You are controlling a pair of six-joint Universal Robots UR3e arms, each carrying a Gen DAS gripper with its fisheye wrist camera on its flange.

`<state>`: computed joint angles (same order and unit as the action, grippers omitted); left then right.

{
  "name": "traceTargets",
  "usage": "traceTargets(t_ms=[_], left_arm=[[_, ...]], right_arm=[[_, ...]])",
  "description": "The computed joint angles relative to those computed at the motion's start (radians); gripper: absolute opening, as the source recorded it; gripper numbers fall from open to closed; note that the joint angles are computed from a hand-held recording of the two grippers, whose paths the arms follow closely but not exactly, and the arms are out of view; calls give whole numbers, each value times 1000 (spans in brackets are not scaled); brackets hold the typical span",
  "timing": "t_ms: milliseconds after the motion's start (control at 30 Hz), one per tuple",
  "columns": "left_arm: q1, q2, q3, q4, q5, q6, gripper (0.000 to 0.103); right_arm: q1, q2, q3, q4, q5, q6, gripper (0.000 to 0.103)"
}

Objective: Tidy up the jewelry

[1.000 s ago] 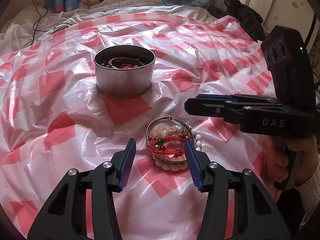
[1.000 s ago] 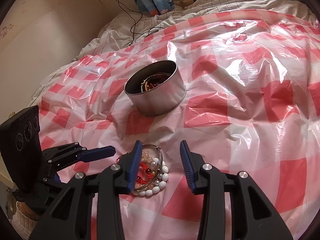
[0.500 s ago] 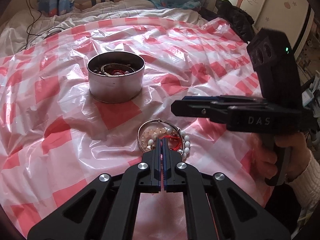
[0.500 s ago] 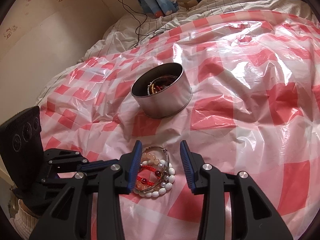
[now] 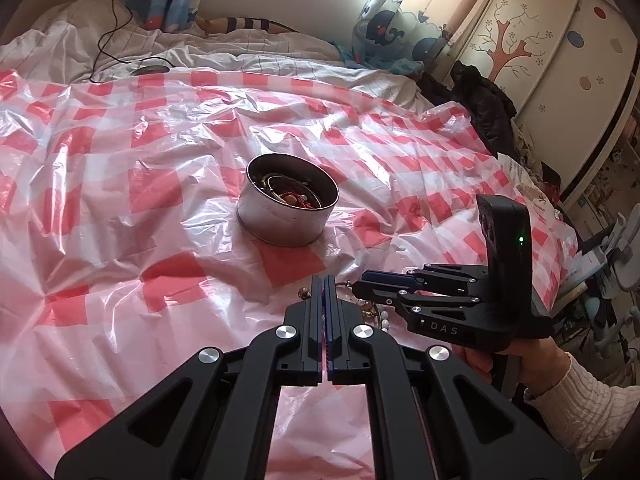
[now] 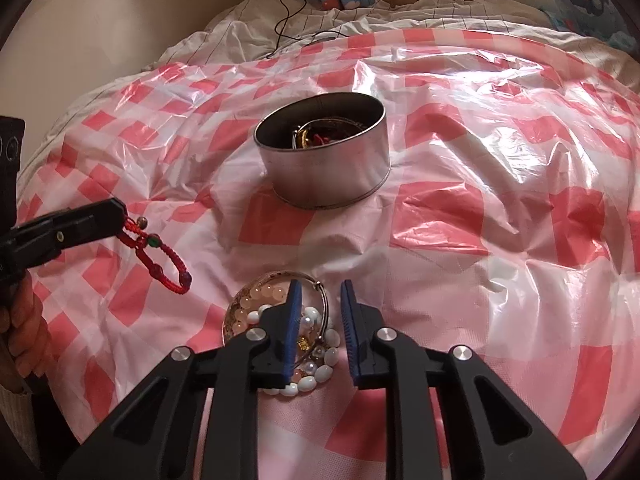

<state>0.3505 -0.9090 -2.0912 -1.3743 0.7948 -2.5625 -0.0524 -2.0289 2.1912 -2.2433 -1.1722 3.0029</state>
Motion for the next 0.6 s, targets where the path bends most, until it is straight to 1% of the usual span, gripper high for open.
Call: traceTargets(t_ms=[33,67,133,200,267,333,400,533,600], left_arm=[[1,0,1,-2,-3,2,1],[4,1,0,-6,-4,7,1],[8,4,2,-14,-7,15,1],[8,1,1,-11,-6,16,1],[3,-3,0,-1,-3,9,1],[-8,-6,-3,15,2,-6,1],[-7,-6,-3,16,0,-6,1],[-20,-24,-8,59,1,-31,1],[-30,-34,-7,77,5,-46,1]], right_arm=[[22,12,-3,-20,-28,7,17],[44,23,-6,-37,-62,15,13],[88,54,-13,-64,-127,20,11],[100,59,-10,-73,-139,15,10],[137,75,-16,-90,-174,9,5],[162,77,-15,-111,-206,12,4],[145,50,-6,-107,-186,9,4],[24,-39,15,-52,-41,-23,5],[-1,-56,13,-38,-3,-22,5]])
